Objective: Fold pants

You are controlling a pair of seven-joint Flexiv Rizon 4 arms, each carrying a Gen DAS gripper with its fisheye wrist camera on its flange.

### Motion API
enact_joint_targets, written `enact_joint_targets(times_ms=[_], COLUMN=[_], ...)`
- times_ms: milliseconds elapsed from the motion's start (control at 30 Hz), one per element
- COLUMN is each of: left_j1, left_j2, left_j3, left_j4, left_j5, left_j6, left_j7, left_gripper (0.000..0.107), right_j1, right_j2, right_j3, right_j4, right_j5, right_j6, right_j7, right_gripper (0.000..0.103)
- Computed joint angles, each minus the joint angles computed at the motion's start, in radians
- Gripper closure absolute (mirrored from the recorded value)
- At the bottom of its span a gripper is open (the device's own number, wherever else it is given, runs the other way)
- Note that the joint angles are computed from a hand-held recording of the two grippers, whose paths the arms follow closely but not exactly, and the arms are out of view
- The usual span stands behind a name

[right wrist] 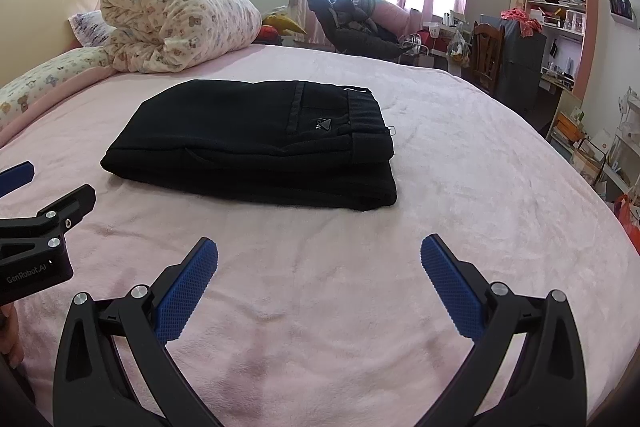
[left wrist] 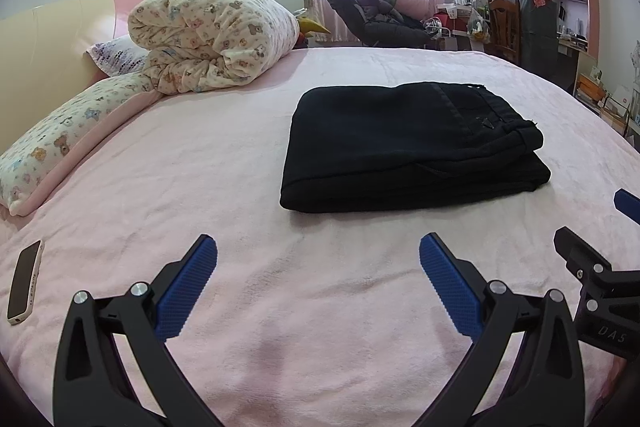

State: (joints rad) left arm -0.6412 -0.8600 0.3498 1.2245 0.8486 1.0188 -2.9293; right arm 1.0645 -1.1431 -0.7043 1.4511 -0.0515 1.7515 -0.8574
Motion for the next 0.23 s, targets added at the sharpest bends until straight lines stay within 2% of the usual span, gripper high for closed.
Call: enact_joint_targets(times_ms=[233], left_j1=[0.008], left_j2=[-0.006], left_j3=[-0.011], left_j4=[-0.006], left_j5=[-0.015], left_j6=[0.004], left_j7=[0.026], left_gripper=[0.005], right_j1=[0.0], right_j2=[0.0], right_j3=[0.0], right_j4=[0.0], right_j5=[0.001], right_j6=[0.0], right_j7=[-0.001], right_gripper=[0.001])
